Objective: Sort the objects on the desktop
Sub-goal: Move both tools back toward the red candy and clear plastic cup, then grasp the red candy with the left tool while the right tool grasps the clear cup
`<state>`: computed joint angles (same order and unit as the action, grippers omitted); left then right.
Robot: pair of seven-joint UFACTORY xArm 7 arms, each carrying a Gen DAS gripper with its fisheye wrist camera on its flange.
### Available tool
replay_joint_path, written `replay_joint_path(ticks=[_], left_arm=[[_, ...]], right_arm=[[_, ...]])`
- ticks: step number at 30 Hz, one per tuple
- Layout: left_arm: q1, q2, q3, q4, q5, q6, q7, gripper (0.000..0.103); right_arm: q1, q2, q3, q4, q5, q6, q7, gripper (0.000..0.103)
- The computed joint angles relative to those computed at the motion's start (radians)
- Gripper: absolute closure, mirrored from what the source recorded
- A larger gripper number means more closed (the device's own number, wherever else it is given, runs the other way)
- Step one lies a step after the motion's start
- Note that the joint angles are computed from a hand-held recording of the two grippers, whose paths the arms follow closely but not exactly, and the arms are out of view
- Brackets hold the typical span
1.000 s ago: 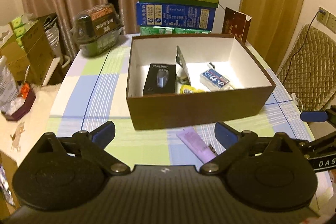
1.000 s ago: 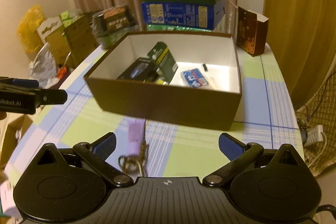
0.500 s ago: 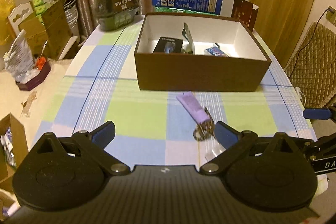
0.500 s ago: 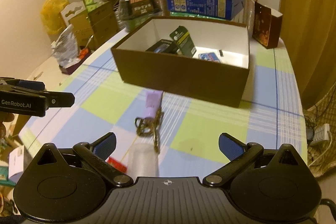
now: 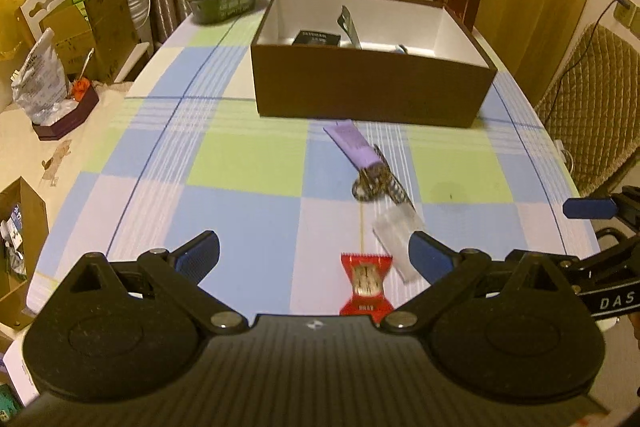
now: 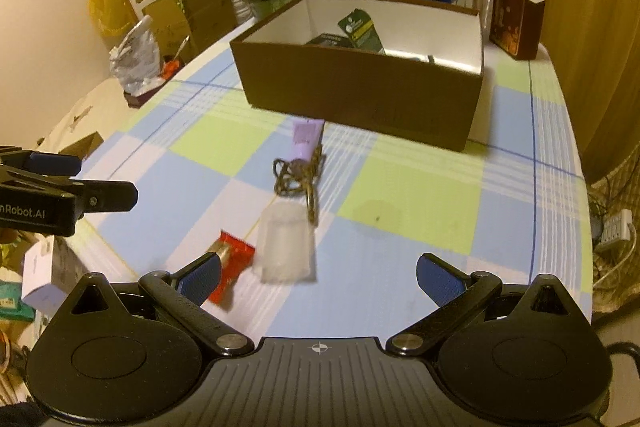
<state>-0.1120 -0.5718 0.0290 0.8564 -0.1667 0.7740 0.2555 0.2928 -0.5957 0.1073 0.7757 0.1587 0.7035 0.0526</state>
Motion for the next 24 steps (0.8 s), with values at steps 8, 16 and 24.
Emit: replay_joint_path(ticks=[8,16,24], left_arm=[[-0.021,-0.062,0.024,-0.073,-0.034,0.035,0.052,0.006],[-0.029,-0.08,0.027,-0.119,-0.054,0.066,0.088,0.009],[-0.038,-0.057,0.026,-0.133,-0.074,0.055,0.114,0.014]], right_arm=[[-0.002,-0.01,0.004,-0.028,-0.002,0.023,0.017,0.002],[-0.007,-0.005,0.012,-0.047,-0.019,0.032,0.036,0.002],[0.0,0.013,0.022,-0.061,-0.036,0.039,0.036,0.002]])
